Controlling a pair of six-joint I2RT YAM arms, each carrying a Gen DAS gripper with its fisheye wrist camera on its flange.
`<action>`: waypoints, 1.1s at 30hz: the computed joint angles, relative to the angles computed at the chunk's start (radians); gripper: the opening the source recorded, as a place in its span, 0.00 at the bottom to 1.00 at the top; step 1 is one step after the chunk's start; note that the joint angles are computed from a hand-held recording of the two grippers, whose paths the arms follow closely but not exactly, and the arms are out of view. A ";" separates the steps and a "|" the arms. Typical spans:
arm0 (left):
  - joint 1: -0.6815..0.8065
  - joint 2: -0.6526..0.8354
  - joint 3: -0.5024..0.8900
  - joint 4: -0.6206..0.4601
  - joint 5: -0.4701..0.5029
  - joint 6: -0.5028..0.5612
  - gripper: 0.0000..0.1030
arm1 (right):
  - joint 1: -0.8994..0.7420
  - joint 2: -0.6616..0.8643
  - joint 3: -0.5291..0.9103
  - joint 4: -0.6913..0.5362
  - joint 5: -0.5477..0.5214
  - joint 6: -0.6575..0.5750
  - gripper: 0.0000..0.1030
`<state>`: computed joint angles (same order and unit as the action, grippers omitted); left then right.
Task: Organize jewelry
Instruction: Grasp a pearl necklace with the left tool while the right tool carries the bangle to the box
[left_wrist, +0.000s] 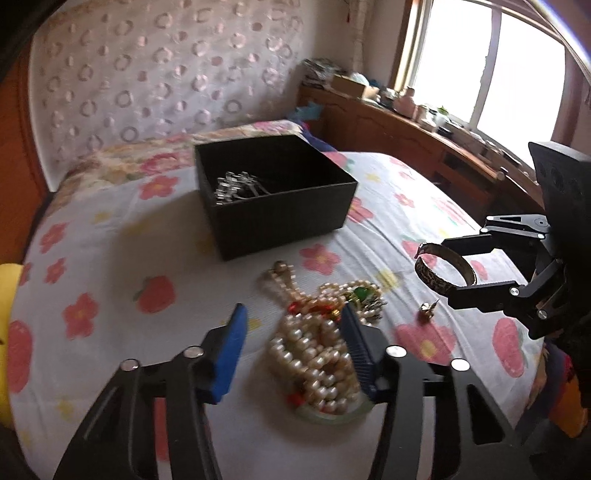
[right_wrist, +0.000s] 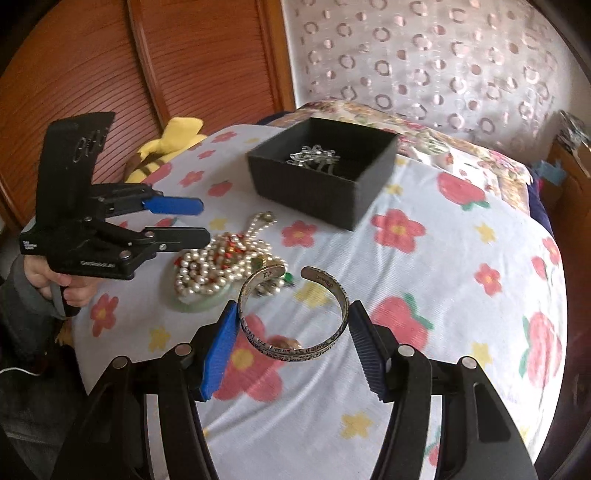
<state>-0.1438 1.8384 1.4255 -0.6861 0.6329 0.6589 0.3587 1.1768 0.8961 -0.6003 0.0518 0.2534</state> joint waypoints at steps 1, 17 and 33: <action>-0.007 0.013 0.018 -0.016 0.001 0.001 0.39 | -0.006 -0.005 -0.006 0.003 -0.003 0.001 0.61; -0.036 0.105 0.153 -0.164 0.045 0.059 0.04 | -0.051 -0.041 -0.075 0.055 -0.042 0.007 0.61; -0.003 -0.020 0.197 -0.117 0.136 -0.042 0.03 | -0.024 -0.044 0.003 0.034 0.015 0.008 0.61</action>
<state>-0.1469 1.8184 1.6229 -0.8034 0.7684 0.6169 0.3347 1.1330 0.8994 -0.5659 0.0667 0.2617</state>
